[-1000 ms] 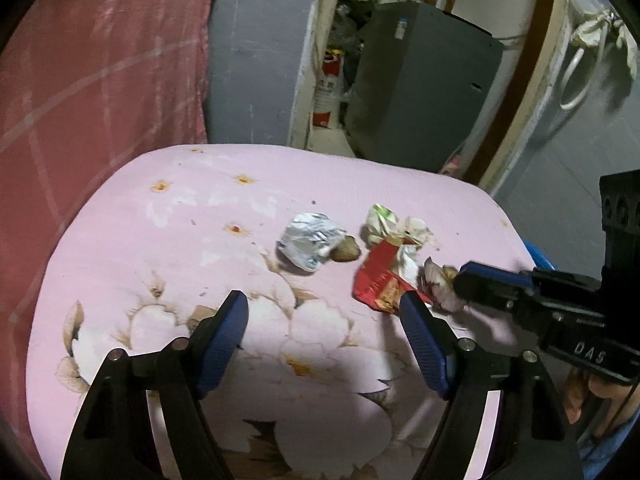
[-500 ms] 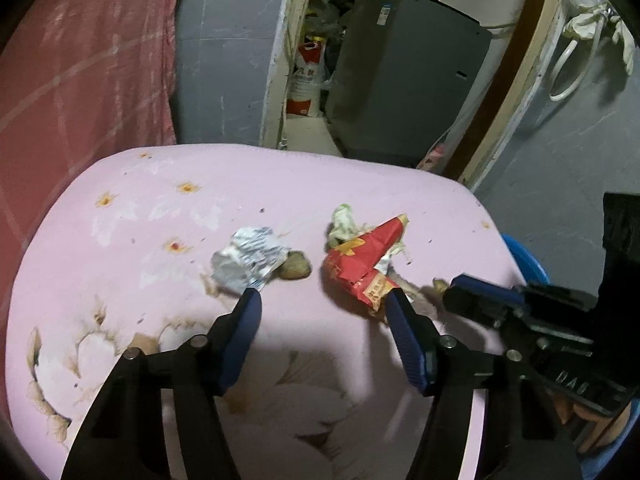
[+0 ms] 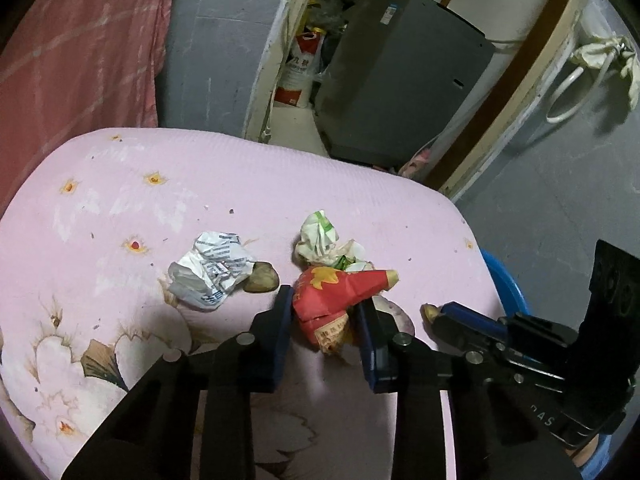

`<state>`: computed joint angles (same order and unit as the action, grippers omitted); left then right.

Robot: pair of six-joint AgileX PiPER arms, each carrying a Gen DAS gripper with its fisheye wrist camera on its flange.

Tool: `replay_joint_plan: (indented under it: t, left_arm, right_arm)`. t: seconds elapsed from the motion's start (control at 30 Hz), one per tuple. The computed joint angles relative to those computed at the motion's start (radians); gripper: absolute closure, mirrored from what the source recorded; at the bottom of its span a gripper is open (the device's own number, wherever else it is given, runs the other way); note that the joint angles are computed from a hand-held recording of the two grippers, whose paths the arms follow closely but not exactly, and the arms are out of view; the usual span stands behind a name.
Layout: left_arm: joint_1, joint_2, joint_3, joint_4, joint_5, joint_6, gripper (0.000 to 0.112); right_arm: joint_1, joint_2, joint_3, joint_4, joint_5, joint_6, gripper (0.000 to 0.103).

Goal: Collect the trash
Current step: 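Grasp the red snack wrapper with the left tool while the right tool grasps a small brown nut, then lift the red wrapper and nut and carry both over the blue bucket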

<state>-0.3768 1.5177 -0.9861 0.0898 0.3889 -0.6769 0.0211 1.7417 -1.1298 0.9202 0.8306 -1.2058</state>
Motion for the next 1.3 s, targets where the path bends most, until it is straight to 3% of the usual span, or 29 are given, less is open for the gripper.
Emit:
replay_joint_plan:
  t: [0.3, 0.47, 0.8, 0.97, 1.1, 1.3]
  left_arm:
    - [0.001, -0.084, 0.088, -0.021, -0.036, -0.034, 0.089]
    - [0.006, -0.127, 0.109, -0.051, 0.002, -0.002, 0.089]
    - [-0.048, -0.156, 0.114, 0.066, 0.046, -0.12, 0.09]
    - [-0.113, -0.156, 0.107, 0.244, 0.053, -0.284, 0.091]
    - [-0.179, -0.141, 0.087, 0.433, 0.057, -0.474, 0.091]
    - [-0.305, -0.101, 0.033, 0.863, 0.088, -0.89, 0.091]
  right_arm:
    - [-0.013, -0.016, 0.022, -0.005, -0.007, -0.032, 0.092]
    - [0.002, -0.016, 0.019, -0.017, -0.019, -0.017, 0.091]
    - [0.061, -0.02, 0.017, -0.092, -0.08, 0.057, 0.09]
    - [0.034, -0.029, 0.035, -0.025, -0.071, -0.001, 0.092]
    - [-0.019, -0.089, 0.103, 0.128, -0.083, -0.15, 0.093]
    - [-0.152, -0.189, 0.185, 0.423, -0.053, -0.385, 0.093]
